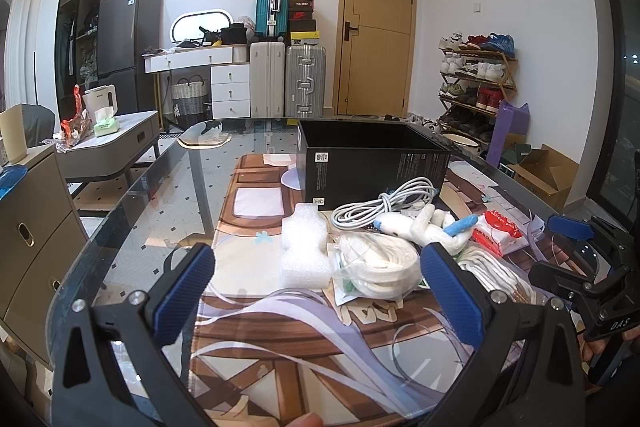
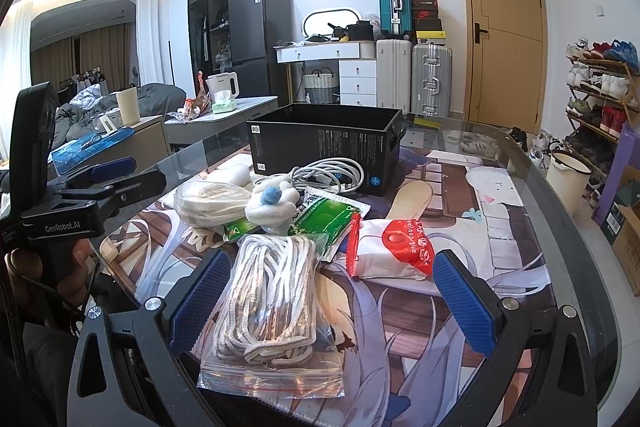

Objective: Organize soft objects

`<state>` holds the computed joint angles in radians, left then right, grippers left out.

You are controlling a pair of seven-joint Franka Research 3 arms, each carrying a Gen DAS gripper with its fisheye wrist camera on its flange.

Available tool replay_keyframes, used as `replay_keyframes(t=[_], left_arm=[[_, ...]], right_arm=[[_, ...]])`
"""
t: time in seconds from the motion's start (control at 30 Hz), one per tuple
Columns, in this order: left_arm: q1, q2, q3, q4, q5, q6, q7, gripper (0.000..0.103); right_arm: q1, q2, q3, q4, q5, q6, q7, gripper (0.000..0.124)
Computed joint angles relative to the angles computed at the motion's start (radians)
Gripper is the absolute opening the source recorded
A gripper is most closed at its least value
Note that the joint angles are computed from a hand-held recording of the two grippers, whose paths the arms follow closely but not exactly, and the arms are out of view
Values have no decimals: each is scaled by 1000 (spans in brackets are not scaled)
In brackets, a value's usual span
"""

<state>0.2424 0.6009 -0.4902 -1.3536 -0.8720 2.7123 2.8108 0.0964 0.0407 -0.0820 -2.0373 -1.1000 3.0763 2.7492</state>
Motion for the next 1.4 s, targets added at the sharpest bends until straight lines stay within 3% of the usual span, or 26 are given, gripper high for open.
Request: replay_keyframes(t=[1.07,1.17,1.27,1.4], left_arm=[[2,-1,-4,-3,-2,3,4,103],[3,-1,-6,-4,-5,4,7,103],[12,-6,-17,-11,-25,8,31,103],[-2,-5,0,-3,-11,5,9,103]], right_arm=[[13,2,4,-5,81,-6,-104,103],[12,2,10,-14,147,1,-171,103],[10,2,25,-37,340,16,-347,103],[28,4,17,-40,393,11,-404,103]])
